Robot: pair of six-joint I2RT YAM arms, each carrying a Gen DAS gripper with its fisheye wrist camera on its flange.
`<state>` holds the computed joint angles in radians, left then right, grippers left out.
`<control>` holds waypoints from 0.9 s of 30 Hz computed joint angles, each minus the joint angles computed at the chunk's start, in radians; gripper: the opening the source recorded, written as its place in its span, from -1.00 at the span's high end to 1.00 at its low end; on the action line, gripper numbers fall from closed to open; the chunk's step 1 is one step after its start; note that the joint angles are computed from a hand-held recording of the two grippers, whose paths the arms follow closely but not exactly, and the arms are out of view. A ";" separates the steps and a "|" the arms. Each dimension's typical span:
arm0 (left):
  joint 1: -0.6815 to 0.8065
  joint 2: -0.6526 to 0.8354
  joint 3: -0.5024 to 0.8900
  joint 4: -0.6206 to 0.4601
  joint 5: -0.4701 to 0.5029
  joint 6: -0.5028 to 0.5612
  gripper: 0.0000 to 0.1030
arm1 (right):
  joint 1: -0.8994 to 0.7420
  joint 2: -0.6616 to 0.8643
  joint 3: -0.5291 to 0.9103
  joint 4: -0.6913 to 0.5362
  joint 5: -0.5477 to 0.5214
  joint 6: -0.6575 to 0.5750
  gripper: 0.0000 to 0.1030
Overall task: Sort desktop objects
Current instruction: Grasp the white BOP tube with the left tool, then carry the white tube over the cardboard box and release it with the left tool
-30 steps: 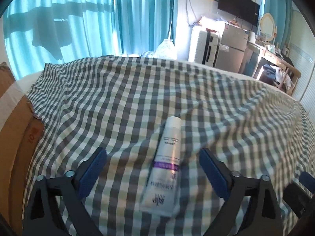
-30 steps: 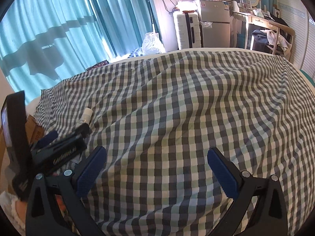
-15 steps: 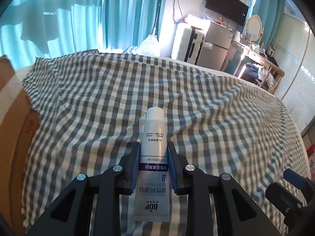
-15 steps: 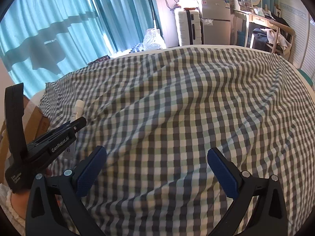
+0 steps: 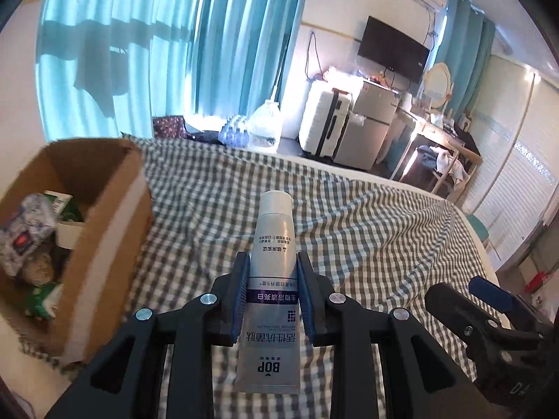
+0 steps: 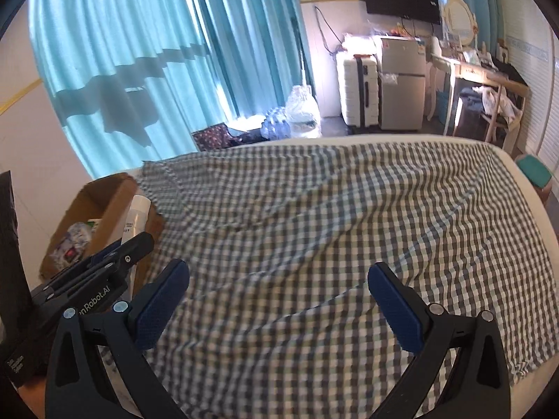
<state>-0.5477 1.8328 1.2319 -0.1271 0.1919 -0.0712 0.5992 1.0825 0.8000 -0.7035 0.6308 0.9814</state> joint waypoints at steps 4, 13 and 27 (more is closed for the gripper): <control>0.118 -0.110 -0.031 -0.054 0.066 0.029 0.49 | 0.155 0.120 0.155 -0.075 0.095 0.090 -0.99; 0.416 -0.060 0.101 -0.173 0.160 0.138 0.49 | 0.248 0.481 0.481 0.005 0.106 0.017 -0.99; 0.506 0.257 0.399 -0.293 0.098 0.229 -0.84 | 0.205 0.795 0.713 0.056 -0.013 -0.047 -0.99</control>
<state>-0.0421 2.0902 1.6310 -0.4198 0.2902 0.1577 0.8042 1.8779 1.5133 -0.6475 0.6182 0.9340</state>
